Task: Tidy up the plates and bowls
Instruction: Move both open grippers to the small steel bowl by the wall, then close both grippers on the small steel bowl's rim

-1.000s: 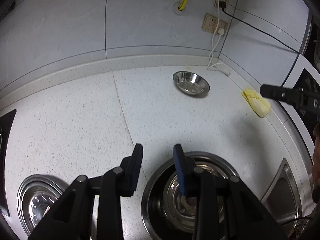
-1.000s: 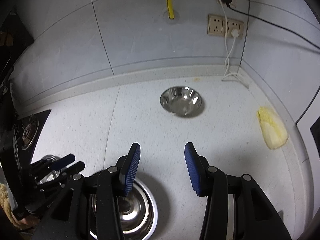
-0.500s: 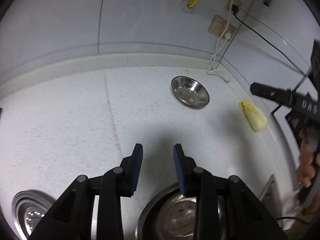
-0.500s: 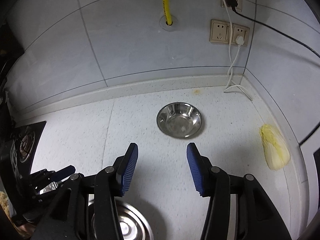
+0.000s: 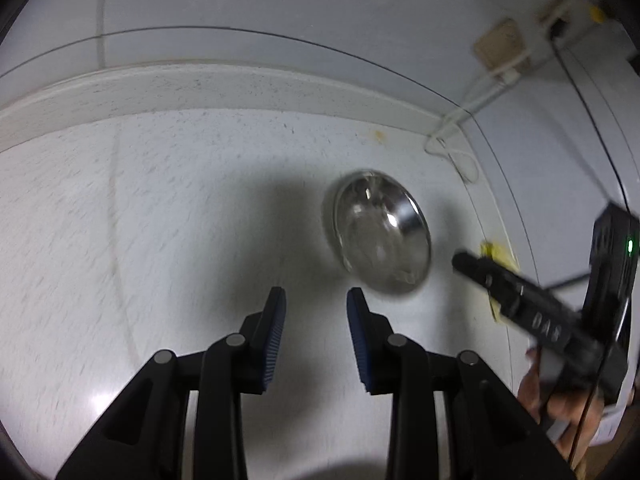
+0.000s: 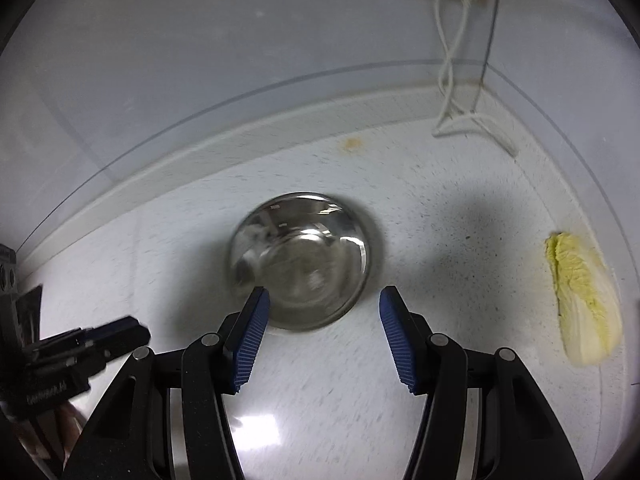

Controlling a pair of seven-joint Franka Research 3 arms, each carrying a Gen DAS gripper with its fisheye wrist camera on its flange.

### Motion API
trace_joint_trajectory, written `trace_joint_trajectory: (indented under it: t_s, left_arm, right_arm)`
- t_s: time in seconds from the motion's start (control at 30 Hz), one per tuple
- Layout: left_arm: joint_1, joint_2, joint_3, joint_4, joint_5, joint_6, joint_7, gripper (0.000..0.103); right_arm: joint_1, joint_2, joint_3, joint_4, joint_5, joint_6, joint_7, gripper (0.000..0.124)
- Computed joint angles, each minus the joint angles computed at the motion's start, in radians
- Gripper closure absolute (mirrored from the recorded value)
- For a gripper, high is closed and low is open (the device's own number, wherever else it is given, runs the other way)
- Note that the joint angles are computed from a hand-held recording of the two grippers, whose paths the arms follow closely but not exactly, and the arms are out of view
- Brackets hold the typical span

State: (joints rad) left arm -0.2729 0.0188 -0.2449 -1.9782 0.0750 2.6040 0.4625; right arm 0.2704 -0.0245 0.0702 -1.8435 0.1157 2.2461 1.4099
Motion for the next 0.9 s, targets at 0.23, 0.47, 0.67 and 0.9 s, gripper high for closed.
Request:
trace_joint_trajectory:
  t_s: [0.23, 0.47, 0.67, 0.9]
  left_arm:
    - [0.03, 0.141, 0.001, 0.092, -0.091, 0.05, 0.093, 0.072]
    - [0.041, 0.231, -0.014, 0.173, -0.141, 0.033, 0.134, 0.075]
    - [0.04, 0.26, -0.019, 0.194, -0.136, 0.056, 0.154, 0.096]
    - [0.02, 0.136, -0.003, 0.11, -0.078, 0.081, 0.078, 0.096]
  right_arm:
    - [-0.004, 0.144, -0.015, 0.102, -0.011, -0.025, 0.053, 0.072]
    - [0.009, 0.2, -0.02, 0.135, -0.015, -0.042, 0.06, 0.088]
    - [0.023, 0.208, -0.023, 0.128, -0.05, -0.043, 0.088, 0.108]
    - [0.026, 0.128, -0.009, 0.074, -0.015, -0.01, 0.059, 0.108]
